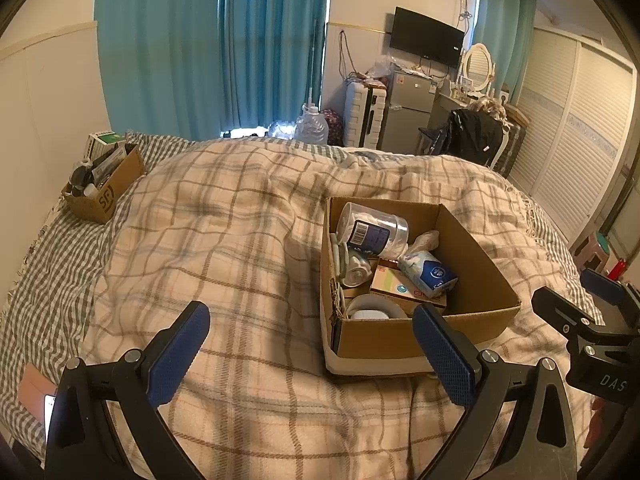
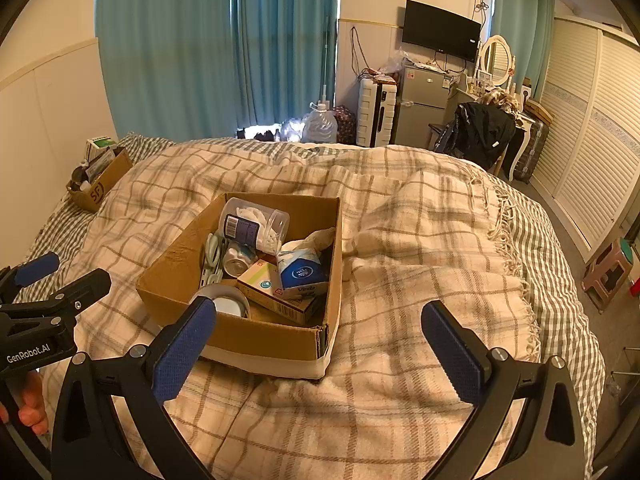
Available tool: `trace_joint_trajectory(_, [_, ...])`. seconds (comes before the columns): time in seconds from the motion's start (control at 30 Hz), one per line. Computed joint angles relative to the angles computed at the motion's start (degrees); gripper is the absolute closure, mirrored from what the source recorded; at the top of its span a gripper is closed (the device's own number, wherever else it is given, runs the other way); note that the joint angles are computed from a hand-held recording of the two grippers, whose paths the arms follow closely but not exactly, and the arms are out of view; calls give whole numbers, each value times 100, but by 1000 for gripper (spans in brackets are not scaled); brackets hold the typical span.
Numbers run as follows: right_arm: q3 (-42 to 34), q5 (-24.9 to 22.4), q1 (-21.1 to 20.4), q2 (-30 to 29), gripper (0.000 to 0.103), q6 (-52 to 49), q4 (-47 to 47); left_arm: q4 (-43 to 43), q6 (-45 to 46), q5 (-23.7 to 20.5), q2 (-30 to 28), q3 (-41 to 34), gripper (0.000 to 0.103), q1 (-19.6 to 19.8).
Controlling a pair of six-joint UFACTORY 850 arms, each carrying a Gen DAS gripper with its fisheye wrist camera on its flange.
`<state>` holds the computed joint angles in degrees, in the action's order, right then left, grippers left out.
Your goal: Organize objects
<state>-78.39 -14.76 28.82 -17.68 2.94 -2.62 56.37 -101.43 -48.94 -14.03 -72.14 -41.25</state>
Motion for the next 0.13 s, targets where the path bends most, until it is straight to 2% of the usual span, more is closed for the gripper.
trace_joint_trajectory(0.13, [8, 6, -1, 5, 1, -4, 5, 32, 4, -66, -24, -9, 0, -14])
